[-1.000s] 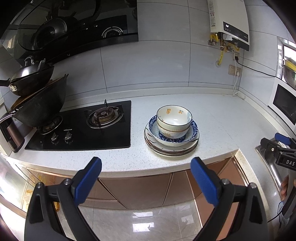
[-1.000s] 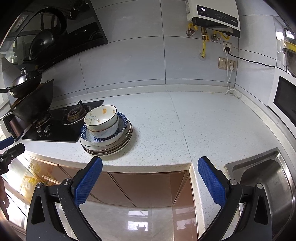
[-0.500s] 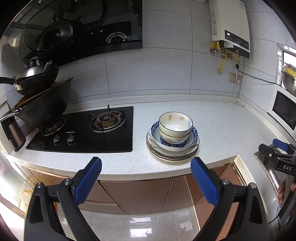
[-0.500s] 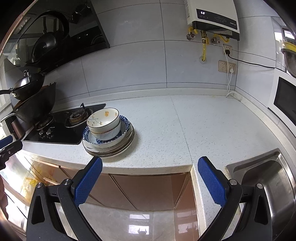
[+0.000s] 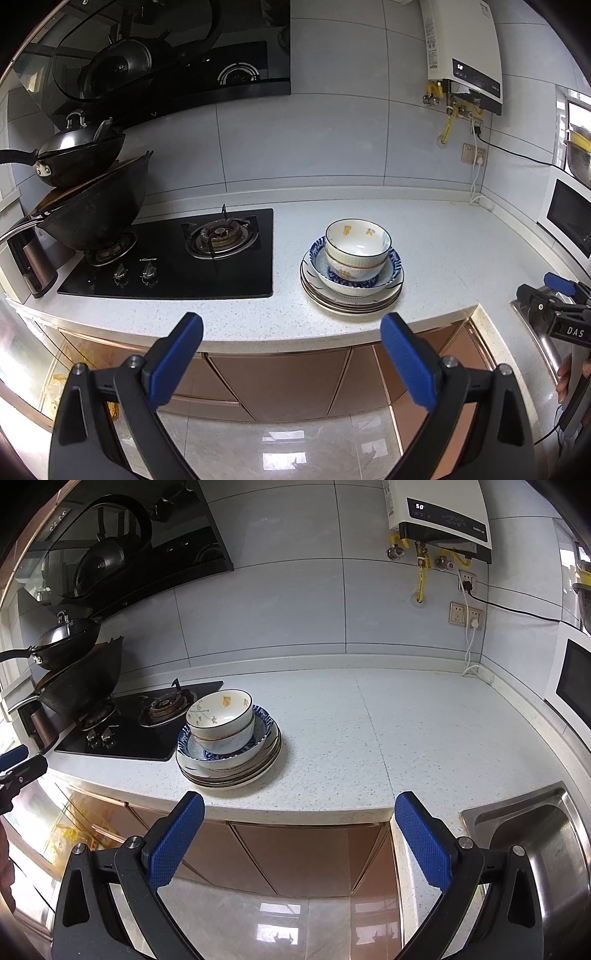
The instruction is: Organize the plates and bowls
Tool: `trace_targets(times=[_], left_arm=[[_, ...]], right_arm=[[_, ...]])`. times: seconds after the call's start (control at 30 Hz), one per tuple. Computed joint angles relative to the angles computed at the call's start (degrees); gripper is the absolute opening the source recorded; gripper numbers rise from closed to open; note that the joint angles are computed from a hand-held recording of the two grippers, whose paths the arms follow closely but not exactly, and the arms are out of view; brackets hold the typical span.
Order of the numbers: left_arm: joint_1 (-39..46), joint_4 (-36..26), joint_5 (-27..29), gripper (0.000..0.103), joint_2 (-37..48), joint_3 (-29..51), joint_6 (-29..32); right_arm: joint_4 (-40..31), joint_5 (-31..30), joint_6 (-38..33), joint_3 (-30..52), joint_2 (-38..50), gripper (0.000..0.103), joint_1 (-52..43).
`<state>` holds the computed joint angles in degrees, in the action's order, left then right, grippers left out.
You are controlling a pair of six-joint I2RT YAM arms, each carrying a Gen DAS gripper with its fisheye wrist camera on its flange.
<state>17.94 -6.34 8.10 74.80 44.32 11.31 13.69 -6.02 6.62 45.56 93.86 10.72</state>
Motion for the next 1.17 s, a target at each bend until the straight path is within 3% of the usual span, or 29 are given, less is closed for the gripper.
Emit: trace_targets(times=[0.67, 1.17], left_arm=[[1.88, -4.45, 3.08, 0.098, -0.22, 1.2, -1.48], [2.74, -3.62, 2.43, 0.098, -2.59, -0.36, -0.81]], right_arm=[[-0.43, -0.89, -1.16, -0.45, -0.61, 0.102, 0.18], [-0.58, -0.44, -1.54, -0.43, -0.92, 0.102, 1.29]])
